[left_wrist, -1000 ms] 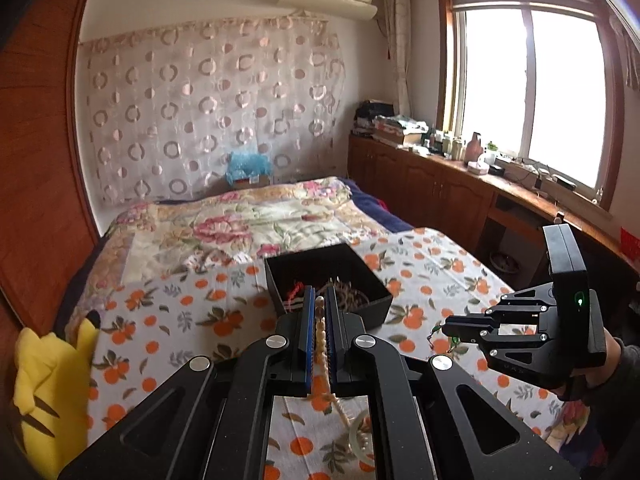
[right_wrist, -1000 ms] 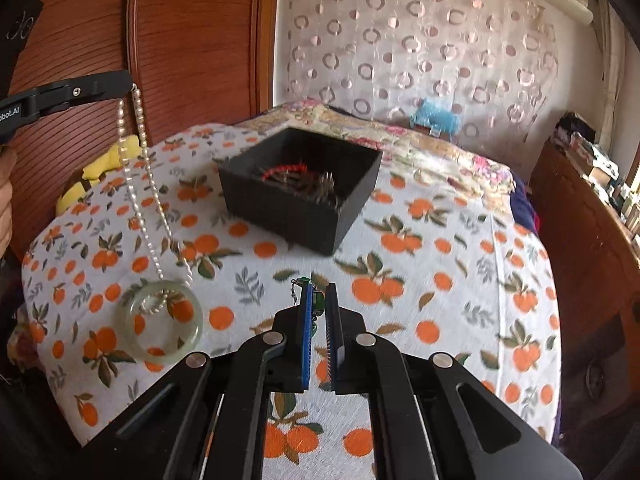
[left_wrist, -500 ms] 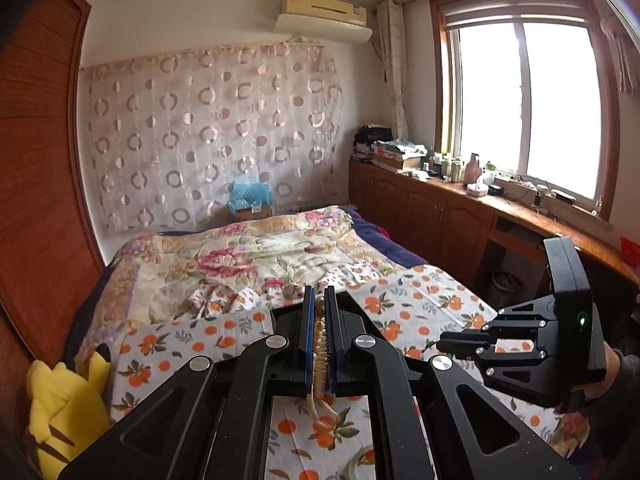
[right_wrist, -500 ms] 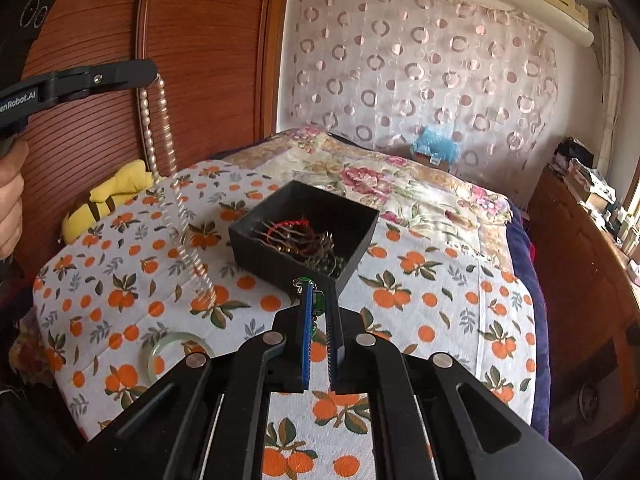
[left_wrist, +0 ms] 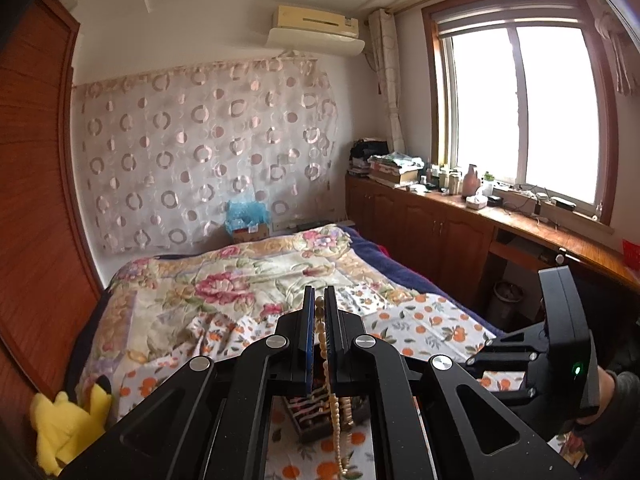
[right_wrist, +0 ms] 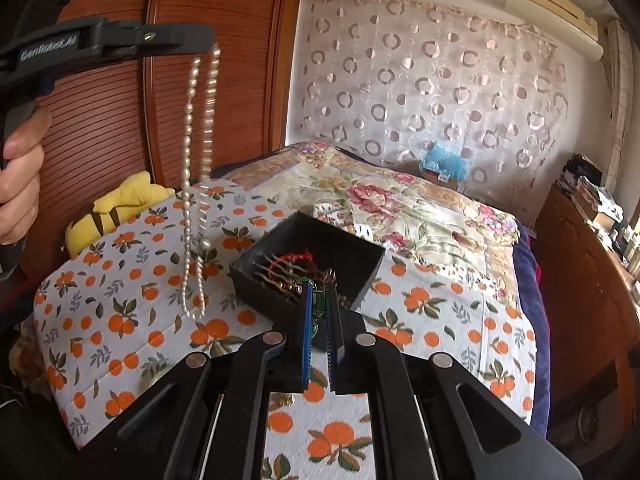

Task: Organize jewelry
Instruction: 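Lift the pearl strand with the left gripper while the right gripper carries the earring to the box, then open both grippers over the black box to drop the pearls and earring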

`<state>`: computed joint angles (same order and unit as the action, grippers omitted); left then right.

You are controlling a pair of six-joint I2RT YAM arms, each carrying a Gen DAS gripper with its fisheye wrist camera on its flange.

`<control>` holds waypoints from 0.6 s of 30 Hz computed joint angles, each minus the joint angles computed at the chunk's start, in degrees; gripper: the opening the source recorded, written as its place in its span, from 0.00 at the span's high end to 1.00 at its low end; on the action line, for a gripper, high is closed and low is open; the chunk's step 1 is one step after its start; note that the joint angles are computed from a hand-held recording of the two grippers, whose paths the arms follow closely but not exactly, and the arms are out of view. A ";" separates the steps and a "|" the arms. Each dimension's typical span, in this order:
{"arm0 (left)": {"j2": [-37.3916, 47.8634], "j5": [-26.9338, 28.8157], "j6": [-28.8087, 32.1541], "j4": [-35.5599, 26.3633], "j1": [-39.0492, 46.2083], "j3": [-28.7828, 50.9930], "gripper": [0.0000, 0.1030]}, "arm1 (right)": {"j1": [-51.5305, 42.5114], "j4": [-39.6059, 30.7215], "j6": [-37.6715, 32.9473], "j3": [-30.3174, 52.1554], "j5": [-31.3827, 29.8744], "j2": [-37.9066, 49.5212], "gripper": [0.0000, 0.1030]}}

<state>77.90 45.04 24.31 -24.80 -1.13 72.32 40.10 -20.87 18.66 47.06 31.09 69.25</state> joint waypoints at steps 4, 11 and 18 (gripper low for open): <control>1.87 -1.60 -2.33 2.05 -2.71 1.57 0.96 | -3.00 2.47 -2.73 0.39 -2.19 0.36 0.93; 7.57 -4.78 -2.87 4.91 -5.83 1.56 0.96 | -9.99 6.64 -7.08 1.49 -7.62 2.30 0.93; 13.87 -6.22 -0.25 4.49 -5.68 0.17 0.96 | -15.41 10.98 -10.57 4.63 -11.87 8.07 0.93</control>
